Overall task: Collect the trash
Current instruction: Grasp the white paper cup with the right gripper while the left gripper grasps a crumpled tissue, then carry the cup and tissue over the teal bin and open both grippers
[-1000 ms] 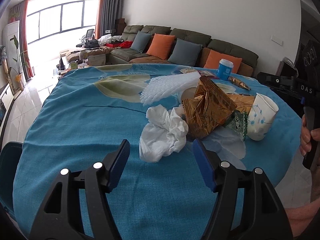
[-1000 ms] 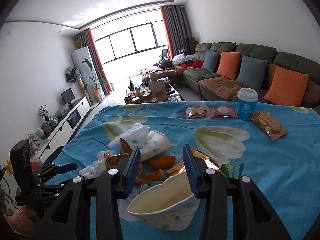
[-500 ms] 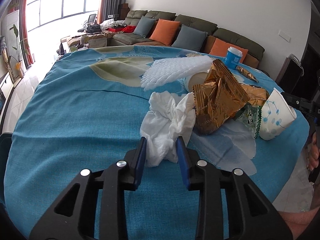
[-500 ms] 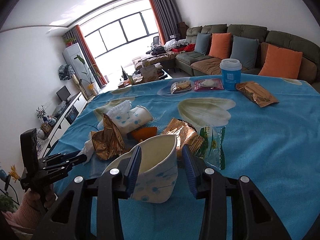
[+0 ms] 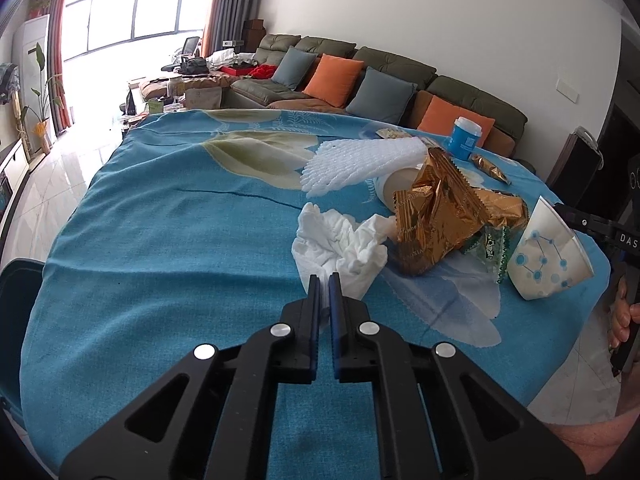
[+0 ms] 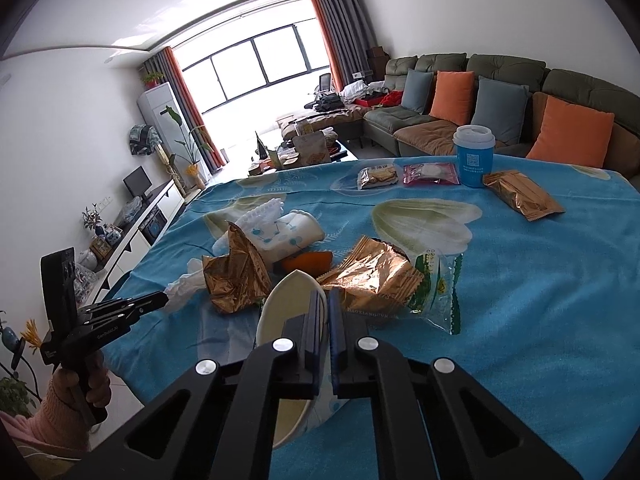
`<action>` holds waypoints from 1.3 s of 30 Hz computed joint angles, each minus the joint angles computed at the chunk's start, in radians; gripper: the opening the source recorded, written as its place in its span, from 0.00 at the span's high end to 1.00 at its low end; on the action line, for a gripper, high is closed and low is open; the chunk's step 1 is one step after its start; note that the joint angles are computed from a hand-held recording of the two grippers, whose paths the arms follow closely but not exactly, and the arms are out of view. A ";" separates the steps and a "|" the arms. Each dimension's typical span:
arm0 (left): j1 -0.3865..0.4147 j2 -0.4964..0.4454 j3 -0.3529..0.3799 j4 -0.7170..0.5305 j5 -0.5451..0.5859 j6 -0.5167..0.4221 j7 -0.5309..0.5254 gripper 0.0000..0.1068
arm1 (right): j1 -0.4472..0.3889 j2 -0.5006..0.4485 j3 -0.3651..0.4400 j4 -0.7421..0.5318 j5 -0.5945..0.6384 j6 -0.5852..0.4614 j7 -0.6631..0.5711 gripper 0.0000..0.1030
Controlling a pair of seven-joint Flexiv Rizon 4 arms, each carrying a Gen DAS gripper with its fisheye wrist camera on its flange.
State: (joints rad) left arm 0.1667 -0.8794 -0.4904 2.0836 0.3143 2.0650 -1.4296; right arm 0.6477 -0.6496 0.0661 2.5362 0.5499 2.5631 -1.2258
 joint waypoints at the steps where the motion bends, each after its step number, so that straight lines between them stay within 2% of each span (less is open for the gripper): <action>1: 0.002 0.004 0.003 0.006 0.002 0.011 -0.002 0.96 | 0.006 0.004 0.000 0.001 0.003 0.001 -0.004 0.97; 11: 0.066 0.044 0.023 0.075 0.056 0.094 -0.061 0.96 | 0.022 0.049 0.027 0.011 -0.014 0.046 -0.036 0.97; 16: 0.105 0.054 0.032 0.097 0.105 0.119 -0.094 0.96 | -0.002 0.041 0.048 -0.015 -0.090 0.052 -0.045 0.97; 17: 0.120 0.052 0.022 0.097 0.119 0.108 -0.099 0.93 | -0.011 0.035 0.051 -0.024 -0.111 0.049 -0.044 0.97; 19: 0.109 0.055 0.040 0.099 0.111 0.111 -0.103 0.80 | -0.023 0.023 0.060 -0.041 -0.148 0.046 -0.038 0.97; 20: 0.101 0.056 0.050 0.099 0.106 0.112 -0.102 0.61 | -0.026 0.017 0.062 -0.050 -0.163 0.042 -0.036 0.97; 21: 0.081 0.056 0.070 0.099 0.094 0.124 -0.101 0.50 | -0.033 0.011 0.065 -0.059 -0.183 0.037 -0.032 0.97; 28: 0.047 0.026 0.077 0.058 0.066 0.040 -0.067 0.46 | -0.045 -0.019 0.067 -0.114 -0.267 -0.005 -0.027 0.97; 30: 0.023 0.020 0.095 0.056 0.044 0.051 -0.051 0.45 | -0.045 -0.020 0.066 -0.127 -0.282 -0.017 -0.026 0.97; 32: 0.011 0.018 0.104 0.058 0.035 0.064 -0.042 0.46 | -0.046 -0.018 0.062 -0.137 -0.296 -0.029 -0.029 0.97; 34: 0.047 0.005 0.069 0.059 0.057 0.054 -0.040 0.62 | -0.048 -0.016 0.060 -0.148 -0.312 -0.040 -0.033 0.97; 35: 0.066 0.000 0.049 0.060 0.067 0.043 -0.039 0.78 | -0.051 -0.017 0.059 -0.155 -0.321 -0.046 -0.035 0.97; 36: 0.076 -0.003 0.039 0.063 0.071 0.039 -0.037 0.86 | -0.054 -0.017 0.060 -0.162 -0.331 -0.051 -0.035 0.97; 39: 0.059 0.009 0.061 0.079 0.057 0.077 -0.031 0.94 | -0.063 -0.019 0.062 -0.183 -0.363 -0.067 -0.036 0.97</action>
State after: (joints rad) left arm 0.2259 -0.8701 -0.4299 2.1623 0.3716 2.1418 -1.4609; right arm 0.5848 -0.6682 0.1282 2.3534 0.1873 2.4965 -1.2621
